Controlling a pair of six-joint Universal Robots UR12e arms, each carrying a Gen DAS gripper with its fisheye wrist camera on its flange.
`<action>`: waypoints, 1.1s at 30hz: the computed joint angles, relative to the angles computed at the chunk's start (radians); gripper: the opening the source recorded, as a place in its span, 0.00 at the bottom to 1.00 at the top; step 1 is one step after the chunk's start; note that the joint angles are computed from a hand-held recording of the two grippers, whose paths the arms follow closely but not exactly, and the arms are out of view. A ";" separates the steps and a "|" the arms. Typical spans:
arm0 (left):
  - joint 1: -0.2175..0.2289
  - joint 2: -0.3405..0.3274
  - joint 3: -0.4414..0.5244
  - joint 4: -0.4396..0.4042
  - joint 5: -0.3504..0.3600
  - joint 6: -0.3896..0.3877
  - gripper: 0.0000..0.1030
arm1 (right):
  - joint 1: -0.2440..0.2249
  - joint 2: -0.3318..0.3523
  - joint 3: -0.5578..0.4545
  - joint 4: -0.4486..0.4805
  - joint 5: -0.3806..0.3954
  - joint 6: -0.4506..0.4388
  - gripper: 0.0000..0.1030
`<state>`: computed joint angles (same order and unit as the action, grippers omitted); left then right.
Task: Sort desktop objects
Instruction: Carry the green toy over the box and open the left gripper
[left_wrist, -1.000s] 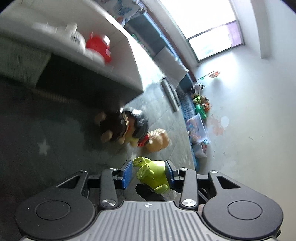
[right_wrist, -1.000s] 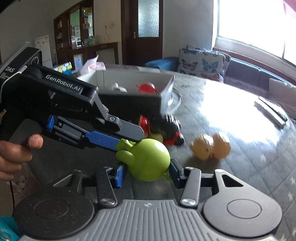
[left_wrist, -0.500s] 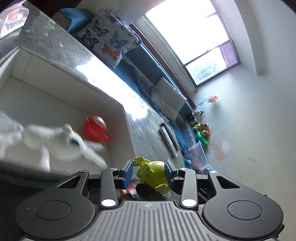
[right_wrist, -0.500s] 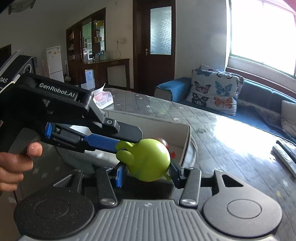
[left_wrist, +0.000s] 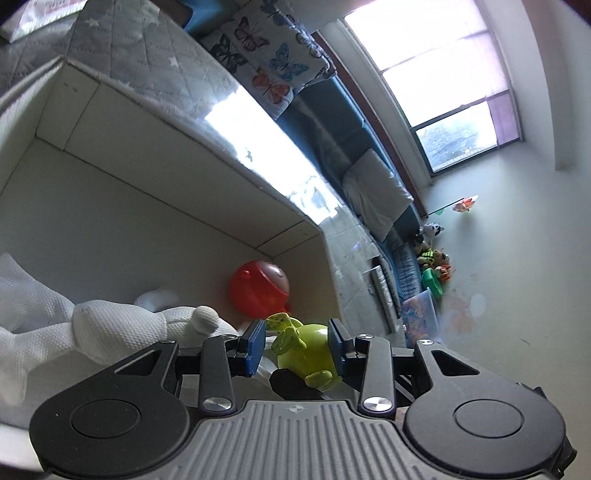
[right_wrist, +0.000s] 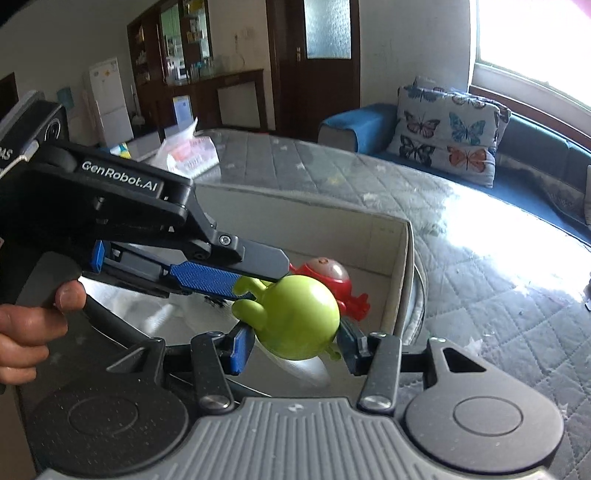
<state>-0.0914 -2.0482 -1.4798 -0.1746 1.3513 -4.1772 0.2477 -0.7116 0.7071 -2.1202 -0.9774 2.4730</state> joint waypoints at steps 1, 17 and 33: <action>0.000 -0.002 0.001 -0.004 0.000 0.001 0.38 | 0.002 0.002 -0.002 0.002 -0.010 -0.007 0.48; -0.008 -0.005 0.011 -0.034 0.022 0.034 0.36 | 0.015 -0.010 0.020 -0.016 -0.046 -0.046 0.55; -0.032 0.014 0.017 -0.061 0.097 0.098 0.36 | -0.008 -0.067 0.120 -0.124 0.012 -0.001 0.61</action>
<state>-0.1232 -2.0344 -1.4632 -0.2351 1.4487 -4.0792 0.2400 -0.7783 0.8268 -2.2437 -0.9653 2.4721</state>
